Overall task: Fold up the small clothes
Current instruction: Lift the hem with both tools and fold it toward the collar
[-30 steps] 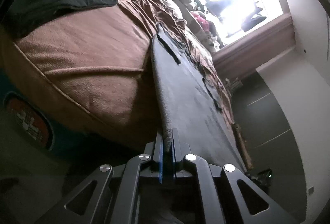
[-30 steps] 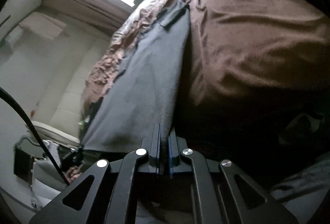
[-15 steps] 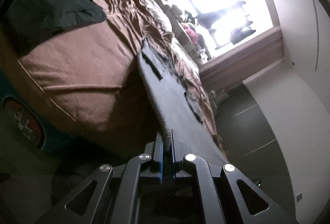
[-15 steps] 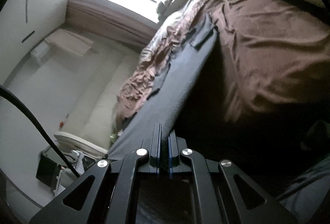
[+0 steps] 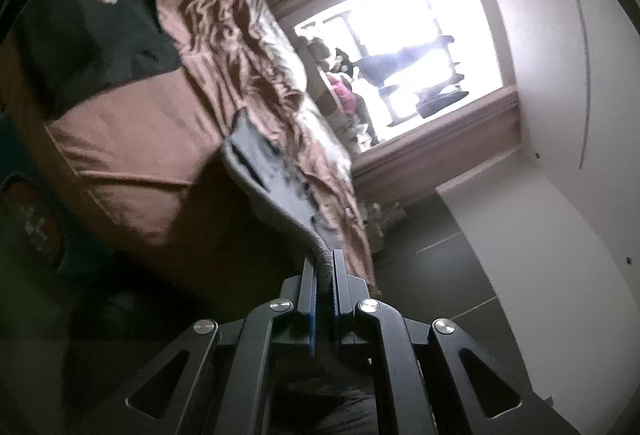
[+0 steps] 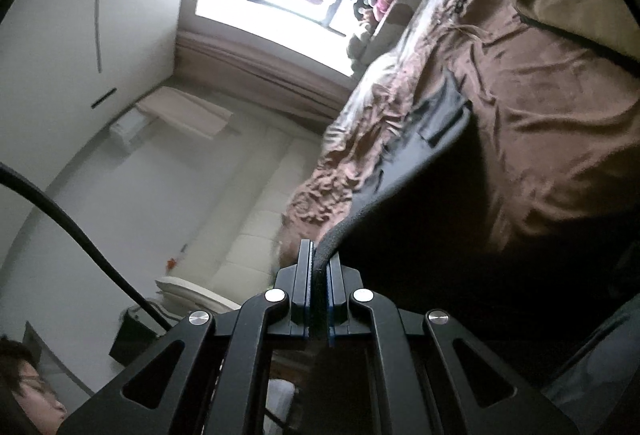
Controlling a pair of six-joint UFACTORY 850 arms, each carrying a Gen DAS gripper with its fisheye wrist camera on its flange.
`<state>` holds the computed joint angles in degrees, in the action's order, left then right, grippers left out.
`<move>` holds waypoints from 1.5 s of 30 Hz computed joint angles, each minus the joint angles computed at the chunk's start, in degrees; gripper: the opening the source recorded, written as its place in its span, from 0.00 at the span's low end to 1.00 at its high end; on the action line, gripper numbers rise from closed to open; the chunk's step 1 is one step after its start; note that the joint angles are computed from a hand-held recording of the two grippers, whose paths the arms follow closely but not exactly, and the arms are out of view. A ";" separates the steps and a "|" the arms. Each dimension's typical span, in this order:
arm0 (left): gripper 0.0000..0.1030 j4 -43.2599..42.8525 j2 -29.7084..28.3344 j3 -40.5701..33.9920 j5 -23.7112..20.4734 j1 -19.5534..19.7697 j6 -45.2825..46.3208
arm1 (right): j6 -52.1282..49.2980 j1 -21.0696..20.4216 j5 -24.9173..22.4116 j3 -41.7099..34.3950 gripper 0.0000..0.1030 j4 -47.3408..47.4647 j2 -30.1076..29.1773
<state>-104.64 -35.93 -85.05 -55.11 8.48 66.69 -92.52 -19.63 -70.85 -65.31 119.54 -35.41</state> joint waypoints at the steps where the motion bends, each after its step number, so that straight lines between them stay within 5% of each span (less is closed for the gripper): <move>1: 0.05 -0.57 0.97 0.74 -0.59 0.00 0.50 | -0.35 -0.15 -0.52 0.37 0.02 0.34 0.42; 13: 0.05 -4.37 5.88 4.92 -4.08 0.83 3.77 | -4.74 -0.65 -4.18 2.48 0.02 4.04 1.76; 24: 0.05 -2.31 0.33 -1.41 -0.92 -0.39 -2.27 | 1.32 0.35 2.08 -6.07 0.02 3.16 -3.88; 34: 0.05 3.08 -9.52 -18.45 5.11 -2.42 -12.67 | 9.36 1.32 7.98 -19.35 0.02 1.55 -9.61; 45: 0.05 18.22 -25.56 -46.37 11.63 -4.50 -33.11 | 24.17 2.81 15.73 -44.69 0.02 -5.26 -23.55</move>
